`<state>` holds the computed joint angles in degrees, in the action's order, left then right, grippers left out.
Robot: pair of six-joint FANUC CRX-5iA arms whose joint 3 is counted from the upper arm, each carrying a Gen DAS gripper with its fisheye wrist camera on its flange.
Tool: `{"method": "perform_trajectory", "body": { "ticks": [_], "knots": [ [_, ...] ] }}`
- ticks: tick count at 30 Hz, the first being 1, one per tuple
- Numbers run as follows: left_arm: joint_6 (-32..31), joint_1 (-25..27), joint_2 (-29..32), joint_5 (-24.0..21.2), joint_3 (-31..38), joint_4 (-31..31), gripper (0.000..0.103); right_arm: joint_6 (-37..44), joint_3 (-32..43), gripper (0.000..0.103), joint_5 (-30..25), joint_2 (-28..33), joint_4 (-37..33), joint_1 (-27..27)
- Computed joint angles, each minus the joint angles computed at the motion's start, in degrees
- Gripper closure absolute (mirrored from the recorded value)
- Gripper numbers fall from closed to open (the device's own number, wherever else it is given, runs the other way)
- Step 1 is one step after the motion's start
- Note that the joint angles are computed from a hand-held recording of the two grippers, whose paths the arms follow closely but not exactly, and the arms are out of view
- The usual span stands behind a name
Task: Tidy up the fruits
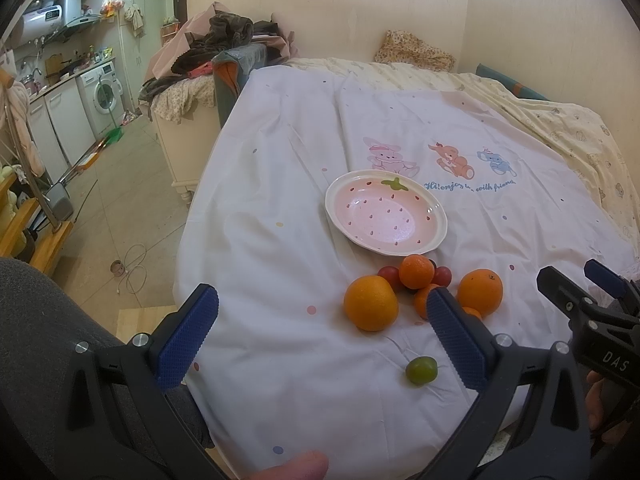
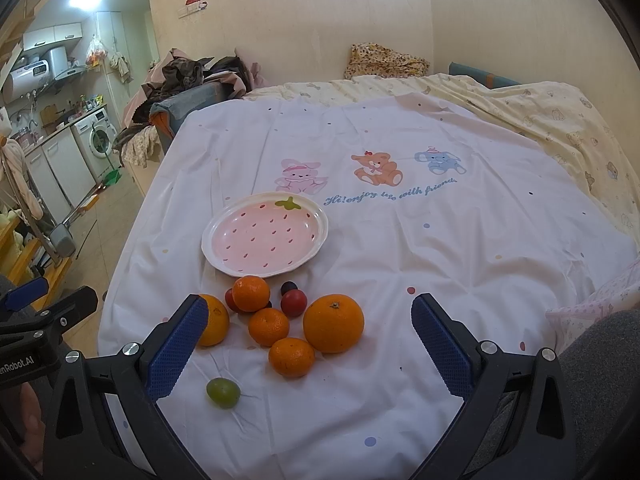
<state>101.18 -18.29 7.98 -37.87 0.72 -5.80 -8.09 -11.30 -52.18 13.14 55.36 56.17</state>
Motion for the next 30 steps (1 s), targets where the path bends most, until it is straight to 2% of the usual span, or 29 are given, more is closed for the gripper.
{"method": "perform_trajectory", "body": {
  "ticks": [4, 9, 13, 19, 25, 26, 30],
  "knots": [
    [0.2, 0.1, 0.5, -1.1, 0.8, 0.0, 0.000, 0.0, 0.0, 0.000, 0.4, -0.1, -0.4, 0.0],
    [-2.2, 1.1, 2.2, -4.6, 2.4, 3.9, 0.000, 2.1, 0.7, 0.000, 1.9, -1.0, -3.4, -0.9],
    [-2.3, 0.9, 3.9, -7.9, 5.7, 3.3, 0.000, 6.9, 4.1, 0.000, -1.3, -0.2, -7.2, -1.8],
    [-4.9, 1.0, 6.9, -11.8, 10.0, 5.1, 0.000, 8.7, 4.3, 0.000, 0.9, -1.3, -8.0, -4.2],
    [-4.1, 0.4, 14.3, -23.2, 20.8, 2.8, 0.000, 14.2, 6.7, 0.000, 3.6, -1.2, -13.4, -7.3],
    [-4.2, 0.6, 16.0, -25.5, 22.7, 3.4, 0.001, 15.5, 7.4, 0.000, 3.7, -0.9, -14.7, -7.8],
    [-4.3, 1.8, 20.2, -30.4, 26.3, 7.1, 0.001, 20.1, 10.2, 0.000, 4.0, 0.6, -21.2, -10.0]
  ]
}}
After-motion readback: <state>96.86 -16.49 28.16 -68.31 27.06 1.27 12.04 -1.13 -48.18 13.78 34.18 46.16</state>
